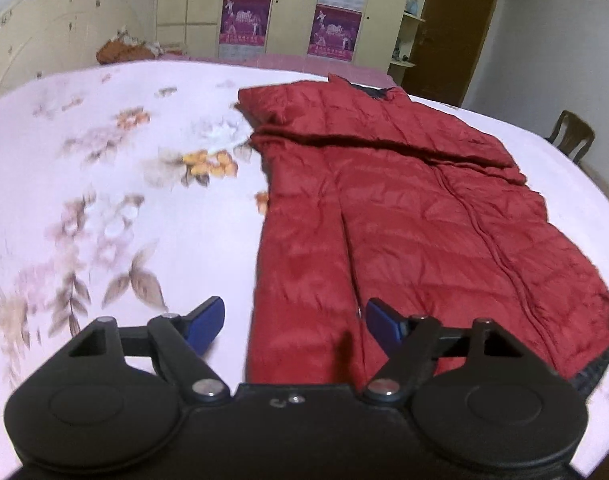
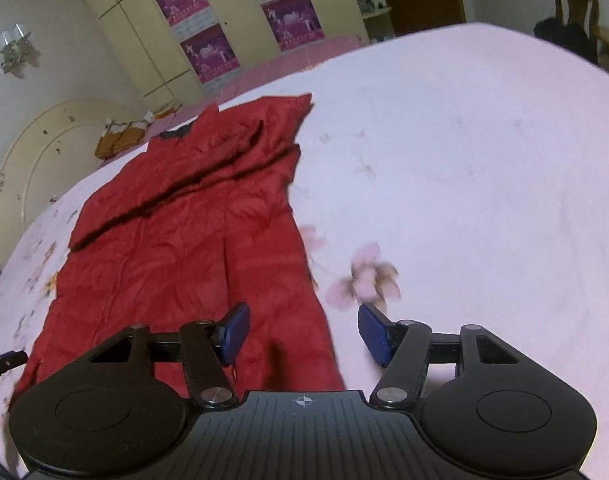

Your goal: Fold large clothes

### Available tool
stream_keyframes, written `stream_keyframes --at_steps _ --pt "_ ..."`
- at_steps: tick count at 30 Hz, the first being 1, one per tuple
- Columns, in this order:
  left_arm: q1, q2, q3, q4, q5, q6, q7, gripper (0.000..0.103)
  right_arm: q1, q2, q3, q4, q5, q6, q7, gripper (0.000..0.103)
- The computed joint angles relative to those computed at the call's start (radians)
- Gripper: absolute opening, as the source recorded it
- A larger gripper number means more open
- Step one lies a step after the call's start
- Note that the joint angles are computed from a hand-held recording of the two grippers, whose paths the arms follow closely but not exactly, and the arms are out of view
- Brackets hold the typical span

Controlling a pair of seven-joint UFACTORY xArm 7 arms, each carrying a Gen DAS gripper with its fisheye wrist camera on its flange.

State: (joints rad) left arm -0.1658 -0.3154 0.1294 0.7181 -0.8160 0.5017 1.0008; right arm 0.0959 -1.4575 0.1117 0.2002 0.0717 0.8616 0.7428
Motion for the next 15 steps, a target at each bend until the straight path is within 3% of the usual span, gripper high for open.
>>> stream_keyframes --at_steps 7,11,15 --pt "0.044 -0.025 0.032 -0.024 0.009 0.145 -0.079 0.066 -0.011 -0.243 -0.063 -0.089 0.048 0.139 0.037 0.061" --pt "0.070 -0.032 0.060 -0.037 -0.053 0.215 -0.076 0.063 -0.030 -0.391 -0.101 -0.143 0.086 0.201 0.050 0.061" --pt "0.093 0.014 0.070 0.002 -0.117 0.283 -0.066 0.062 -0.056 -0.452 -0.145 -0.184 0.129 0.174 0.058 0.061"
